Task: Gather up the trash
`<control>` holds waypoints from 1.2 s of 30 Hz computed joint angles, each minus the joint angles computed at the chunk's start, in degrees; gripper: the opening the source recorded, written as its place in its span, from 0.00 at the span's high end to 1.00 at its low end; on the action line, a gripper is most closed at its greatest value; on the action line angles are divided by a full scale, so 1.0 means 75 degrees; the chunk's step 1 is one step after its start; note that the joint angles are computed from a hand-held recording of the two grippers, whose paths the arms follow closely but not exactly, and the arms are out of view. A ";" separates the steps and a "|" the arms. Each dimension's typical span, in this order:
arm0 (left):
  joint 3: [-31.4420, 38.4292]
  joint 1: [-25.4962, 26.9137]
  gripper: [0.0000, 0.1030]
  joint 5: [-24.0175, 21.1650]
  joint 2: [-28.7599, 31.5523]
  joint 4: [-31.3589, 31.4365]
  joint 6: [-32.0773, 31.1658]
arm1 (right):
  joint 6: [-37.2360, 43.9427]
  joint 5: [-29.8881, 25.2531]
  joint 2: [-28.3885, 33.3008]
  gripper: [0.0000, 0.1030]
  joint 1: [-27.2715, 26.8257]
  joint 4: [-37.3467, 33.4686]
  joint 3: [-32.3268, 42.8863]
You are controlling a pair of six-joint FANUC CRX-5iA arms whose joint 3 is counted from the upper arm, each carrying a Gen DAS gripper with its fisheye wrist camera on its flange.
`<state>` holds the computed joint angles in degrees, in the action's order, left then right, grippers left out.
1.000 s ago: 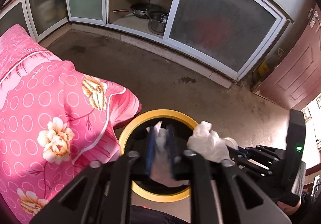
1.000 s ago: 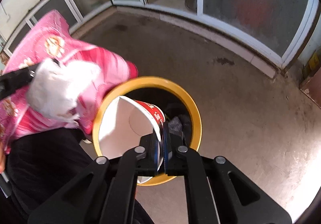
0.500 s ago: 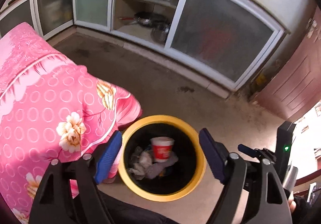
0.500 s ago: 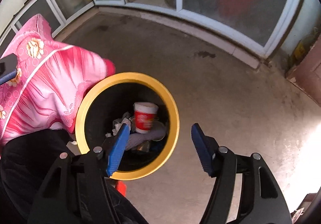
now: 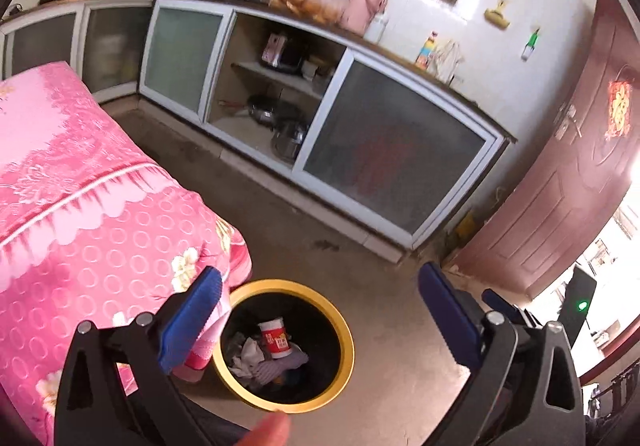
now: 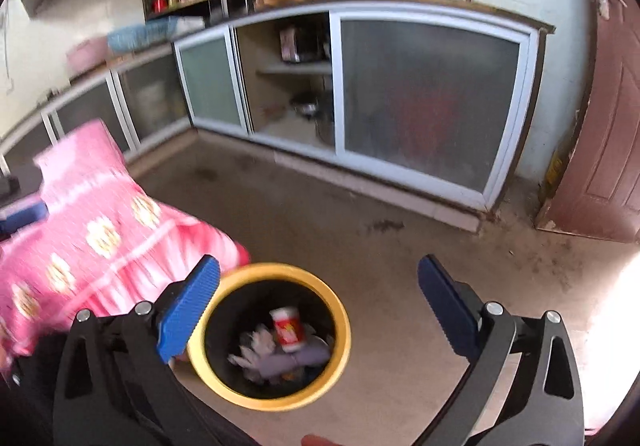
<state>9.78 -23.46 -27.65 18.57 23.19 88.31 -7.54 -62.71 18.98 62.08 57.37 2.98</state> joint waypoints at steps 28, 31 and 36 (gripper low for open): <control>-0.0214 -0.2715 0.08 -0.2627 -0.2976 -1.0629 0.8533 | -0.0601 -0.3488 0.1447 0.08 0.1575 0.3213 0.2079; -0.0424 -0.2929 0.08 -0.2897 -0.3204 -1.0948 0.9000 | -0.0574 -0.3797 0.1580 0.08 0.1693 0.3349 0.2209; -0.0590 -0.3115 0.08 -0.3277 -0.3428 -1.1071 0.9113 | -0.0567 -0.3925 0.1682 0.08 0.1808 0.3342 0.2515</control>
<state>5.35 -46.82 -52.23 -7.14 -59.84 156.66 -11.79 -92.15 31.60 75.64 82.43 21.85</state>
